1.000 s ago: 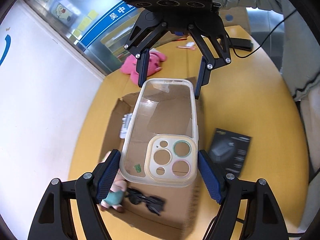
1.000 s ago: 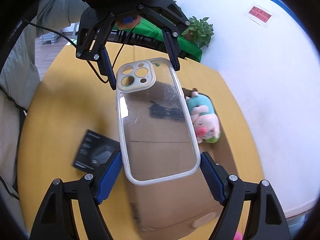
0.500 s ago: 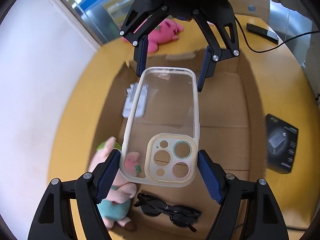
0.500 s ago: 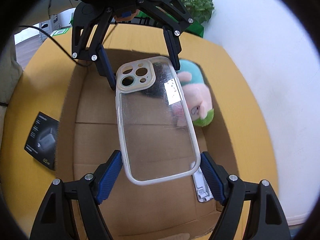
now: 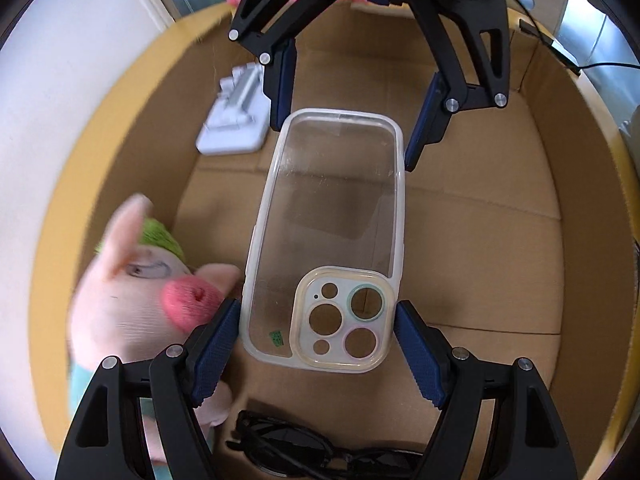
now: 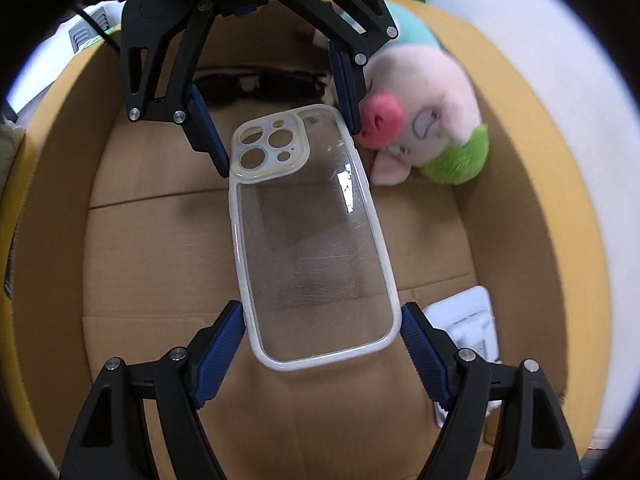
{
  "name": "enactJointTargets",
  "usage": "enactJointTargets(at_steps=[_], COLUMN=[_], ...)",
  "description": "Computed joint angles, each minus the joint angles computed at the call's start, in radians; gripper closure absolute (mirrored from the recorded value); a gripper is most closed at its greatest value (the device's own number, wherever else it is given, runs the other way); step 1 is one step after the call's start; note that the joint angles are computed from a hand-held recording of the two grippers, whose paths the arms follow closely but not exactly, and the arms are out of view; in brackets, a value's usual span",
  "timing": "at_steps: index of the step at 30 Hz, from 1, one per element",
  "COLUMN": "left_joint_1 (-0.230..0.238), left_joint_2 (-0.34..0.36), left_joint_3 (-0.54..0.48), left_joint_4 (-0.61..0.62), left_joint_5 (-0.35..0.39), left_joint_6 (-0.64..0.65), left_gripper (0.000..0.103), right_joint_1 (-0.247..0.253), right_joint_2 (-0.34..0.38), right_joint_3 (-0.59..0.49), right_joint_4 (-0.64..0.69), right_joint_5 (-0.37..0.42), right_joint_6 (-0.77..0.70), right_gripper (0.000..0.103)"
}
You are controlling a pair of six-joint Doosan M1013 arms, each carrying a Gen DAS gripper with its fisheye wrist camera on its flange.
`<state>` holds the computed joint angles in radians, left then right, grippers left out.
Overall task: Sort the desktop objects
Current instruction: 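Carry the phone case over the box and lower it inside, then open both grippers and withdraw them from the box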
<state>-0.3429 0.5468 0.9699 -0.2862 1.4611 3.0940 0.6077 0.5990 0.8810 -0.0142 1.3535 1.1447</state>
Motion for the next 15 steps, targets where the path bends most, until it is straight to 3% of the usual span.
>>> enactJointTargets(at_steps=[5, 15], left_joint_1=[-0.002, -0.013], left_joint_2=[0.017, -0.035], left_joint_3=[-0.011, 0.063], left_joint_4=[0.000, 0.070], left_joint_5=[0.014, -0.102], left_joint_6=[0.007, 0.007], left_gripper=[0.021, 0.021], right_joint_1=[-0.005, -0.011], right_joint_2=[0.025, 0.018], right_joint_3=[-0.007, 0.010], right_joint_4=[0.012, 0.055], right_joint_5=[0.027, 0.021], right_joint_6=[0.011, 0.043], right_gripper=[0.025, 0.022])
